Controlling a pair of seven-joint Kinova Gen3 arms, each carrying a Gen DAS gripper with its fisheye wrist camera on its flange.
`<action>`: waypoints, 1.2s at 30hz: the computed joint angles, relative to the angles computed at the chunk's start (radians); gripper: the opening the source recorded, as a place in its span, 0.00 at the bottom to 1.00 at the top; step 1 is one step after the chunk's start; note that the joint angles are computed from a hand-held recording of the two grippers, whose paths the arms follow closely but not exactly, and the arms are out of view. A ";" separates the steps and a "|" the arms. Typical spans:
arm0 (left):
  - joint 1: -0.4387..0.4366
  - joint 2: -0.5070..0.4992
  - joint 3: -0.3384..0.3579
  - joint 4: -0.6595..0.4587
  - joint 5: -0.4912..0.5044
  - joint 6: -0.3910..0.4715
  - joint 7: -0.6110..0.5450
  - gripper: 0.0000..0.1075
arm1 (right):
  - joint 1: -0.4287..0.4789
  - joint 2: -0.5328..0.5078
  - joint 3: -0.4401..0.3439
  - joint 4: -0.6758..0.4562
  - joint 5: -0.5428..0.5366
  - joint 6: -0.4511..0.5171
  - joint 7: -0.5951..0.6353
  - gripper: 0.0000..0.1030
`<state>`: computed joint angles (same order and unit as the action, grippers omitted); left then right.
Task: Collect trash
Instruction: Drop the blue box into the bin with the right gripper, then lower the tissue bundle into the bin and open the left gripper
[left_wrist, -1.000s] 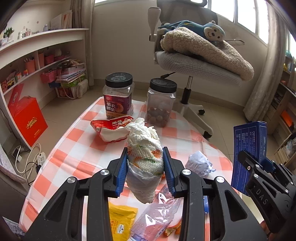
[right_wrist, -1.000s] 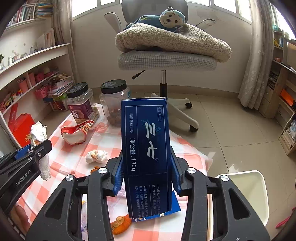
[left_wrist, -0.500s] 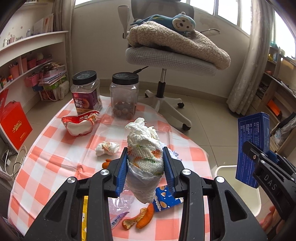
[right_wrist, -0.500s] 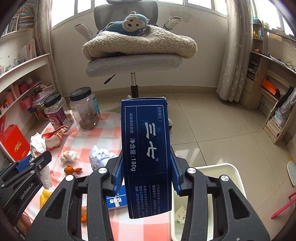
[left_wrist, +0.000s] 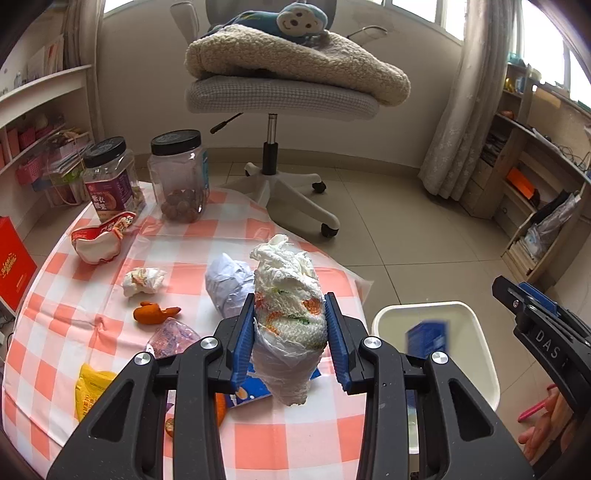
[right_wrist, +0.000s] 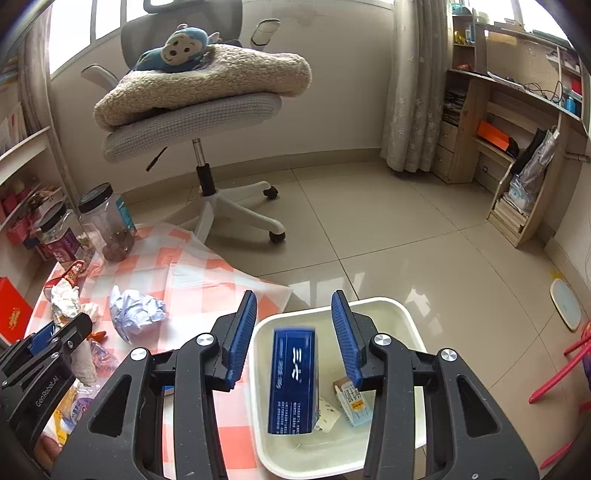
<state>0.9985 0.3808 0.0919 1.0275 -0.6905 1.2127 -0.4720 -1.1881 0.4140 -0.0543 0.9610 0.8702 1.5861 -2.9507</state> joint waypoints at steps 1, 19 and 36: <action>0.003 0.010 0.004 -0.015 0.001 0.001 -0.008 0.34 | 0.001 -0.010 0.002 0.017 -0.001 0.002 -0.011 0.39; 0.067 0.247 -0.037 -0.403 0.210 0.042 -0.282 0.35 | 0.056 -0.180 -0.113 0.260 0.147 0.201 -0.420 0.88; 0.129 0.324 -0.125 -0.536 0.312 0.078 -0.432 0.70 | 0.099 -0.179 -0.171 0.268 0.169 0.309 -0.472 0.93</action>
